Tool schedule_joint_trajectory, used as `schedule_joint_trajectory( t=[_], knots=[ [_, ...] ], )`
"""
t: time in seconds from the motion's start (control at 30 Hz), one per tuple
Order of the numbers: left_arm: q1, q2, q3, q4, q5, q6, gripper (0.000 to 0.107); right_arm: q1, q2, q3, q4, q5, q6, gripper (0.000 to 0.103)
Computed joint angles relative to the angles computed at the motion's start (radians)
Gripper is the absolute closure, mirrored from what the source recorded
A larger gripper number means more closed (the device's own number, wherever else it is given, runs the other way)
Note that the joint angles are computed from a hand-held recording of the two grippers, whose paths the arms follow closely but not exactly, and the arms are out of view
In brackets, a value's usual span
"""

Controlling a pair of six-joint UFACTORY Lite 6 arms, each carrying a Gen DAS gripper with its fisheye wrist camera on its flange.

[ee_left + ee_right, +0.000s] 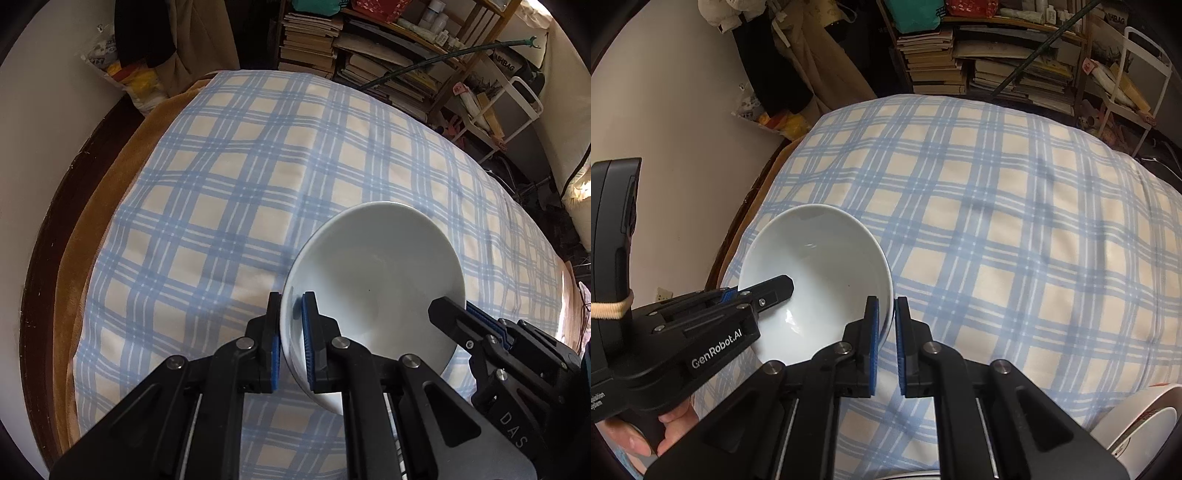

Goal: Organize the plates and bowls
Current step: 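Lift and carry the white bowl with the left tool while the right tool carries the red bowl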

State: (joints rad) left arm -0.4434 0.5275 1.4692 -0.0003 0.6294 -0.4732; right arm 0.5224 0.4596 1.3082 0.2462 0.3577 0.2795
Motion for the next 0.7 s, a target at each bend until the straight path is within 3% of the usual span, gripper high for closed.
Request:
schedule_joint_trajectory(
  t=[0.37, 0.7],
  knots=[
    [-0.175, -0.038, 0.093, 0.159, 0.123, -0.224, 0.096, -0.058, -0.250, -0.198, -0.049, 0.018, 0.024, 0.094],
    [-0.401, 0.001, 0.272, 0.271, 0.255, -0.380, 0.096, -0.154, -0.599, -0.451, -0.131, 0.078, 0.064, 0.094]
  ],
)
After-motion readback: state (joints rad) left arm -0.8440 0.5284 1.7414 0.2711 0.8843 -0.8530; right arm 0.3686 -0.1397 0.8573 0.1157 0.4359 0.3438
